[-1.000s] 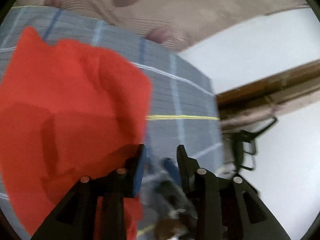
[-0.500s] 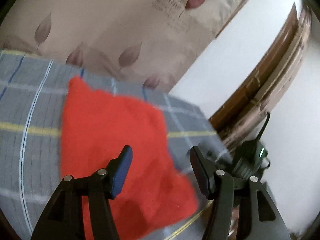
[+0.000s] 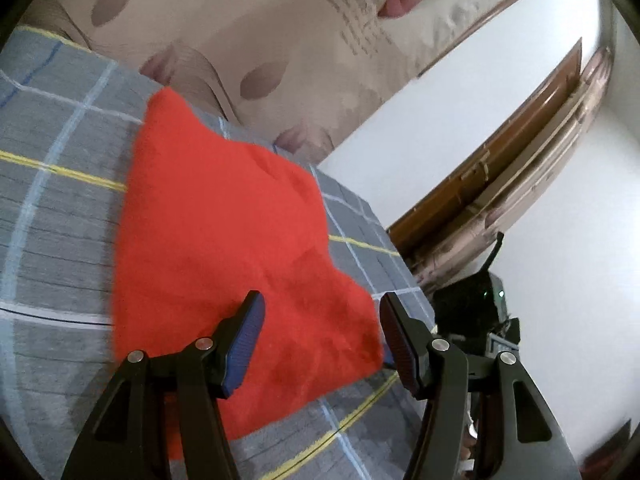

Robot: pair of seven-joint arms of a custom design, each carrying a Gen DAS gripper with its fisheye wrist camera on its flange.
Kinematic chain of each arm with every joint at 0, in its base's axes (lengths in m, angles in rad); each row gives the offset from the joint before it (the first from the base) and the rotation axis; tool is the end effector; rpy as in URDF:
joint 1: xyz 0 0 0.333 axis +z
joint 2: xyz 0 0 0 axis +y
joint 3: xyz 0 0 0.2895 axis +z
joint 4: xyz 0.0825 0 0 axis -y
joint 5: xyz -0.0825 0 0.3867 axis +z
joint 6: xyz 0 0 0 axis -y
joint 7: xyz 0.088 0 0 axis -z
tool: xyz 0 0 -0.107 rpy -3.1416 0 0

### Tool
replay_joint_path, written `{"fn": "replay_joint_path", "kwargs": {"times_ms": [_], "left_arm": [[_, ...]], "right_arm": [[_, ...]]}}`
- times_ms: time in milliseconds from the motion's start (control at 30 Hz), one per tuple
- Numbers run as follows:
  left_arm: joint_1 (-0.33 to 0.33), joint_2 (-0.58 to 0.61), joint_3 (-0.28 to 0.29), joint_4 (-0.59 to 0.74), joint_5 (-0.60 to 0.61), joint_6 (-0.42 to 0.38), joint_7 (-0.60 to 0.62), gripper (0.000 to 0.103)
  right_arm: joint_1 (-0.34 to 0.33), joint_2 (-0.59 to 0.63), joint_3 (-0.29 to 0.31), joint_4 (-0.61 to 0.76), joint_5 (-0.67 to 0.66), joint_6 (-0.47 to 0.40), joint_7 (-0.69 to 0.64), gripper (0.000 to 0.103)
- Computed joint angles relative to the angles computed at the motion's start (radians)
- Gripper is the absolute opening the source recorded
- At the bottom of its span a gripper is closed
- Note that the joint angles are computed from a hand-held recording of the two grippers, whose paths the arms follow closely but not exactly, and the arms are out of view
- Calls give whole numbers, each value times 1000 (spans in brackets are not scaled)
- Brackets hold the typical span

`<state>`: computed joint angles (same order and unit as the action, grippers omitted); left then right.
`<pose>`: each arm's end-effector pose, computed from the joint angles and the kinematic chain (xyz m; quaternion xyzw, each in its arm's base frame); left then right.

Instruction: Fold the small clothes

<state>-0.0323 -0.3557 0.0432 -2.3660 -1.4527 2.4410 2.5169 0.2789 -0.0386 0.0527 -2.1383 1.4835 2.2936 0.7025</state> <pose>0.4869 0.0046 0.4840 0.6117 -0.5640 0.5546 0.0122 0.5260 0.2045 0.4308 -0.6488 0.5243 0.2079 0.5108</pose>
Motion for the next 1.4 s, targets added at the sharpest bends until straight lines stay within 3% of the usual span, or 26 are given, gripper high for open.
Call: {"fn": "replay_joint_path", "kwargs": {"times_ms": [133, 333, 400, 433, 467, 667, 767, 867, 1000, 1100, 1167, 1267, 1400], "left_arm": [[11, -48, -8, -57, 38, 80, 55, 60], [11, -48, 34, -82, -18, 42, 46, 60], [17, -42, 30, -82, -12, 36, 33, 60], [20, -42, 30, -84, -11, 33, 32, 60], [23, -45, 30, -88, -11, 30, 31, 60], [28, -46, 26, -92, -19, 28, 29, 60], [28, -44, 18, -88, -4, 36, 23, 61], [29, -40, 21, -85, 4, 32, 8, 61], [26, -44, 18, -87, 9, 44, 4, 61], [25, -42, 19, -84, 15, 46, -7, 61], [23, -42, 21, -84, 13, 44, -6, 61], [22, -40, 22, -84, 15, 42, -5, 62], [23, -39, 22, -84, 15, 42, -3, 63]], "right_arm": [[11, 29, 14, 43, -33, 29, 26, 54], [18, 154, 44, 216, -146, 87, 117, 54], [16, 201, 58, 267, -186, 122, 165, 44], [12, 218, 65, 286, -199, 133, 177, 17], [11, 232, 70, 300, -233, 150, 203, 10], [-1, 150, 92, 252, -238, 296, 128, 8], [3, 136, 74, 244, -320, 306, 164, 7], [-13, 181, 66, 262, -362, 232, 213, 7], [-42, 184, 83, 241, -230, 211, 135, 10], [-51, 122, 72, 181, -125, 216, 78, 13], [-52, 64, 53, 123, -61, 171, 36, 16], [-35, -20, 24, 30, -43, 116, 20, 27], [-7, -68, -3, -41, -57, 59, 41, 34]]}}
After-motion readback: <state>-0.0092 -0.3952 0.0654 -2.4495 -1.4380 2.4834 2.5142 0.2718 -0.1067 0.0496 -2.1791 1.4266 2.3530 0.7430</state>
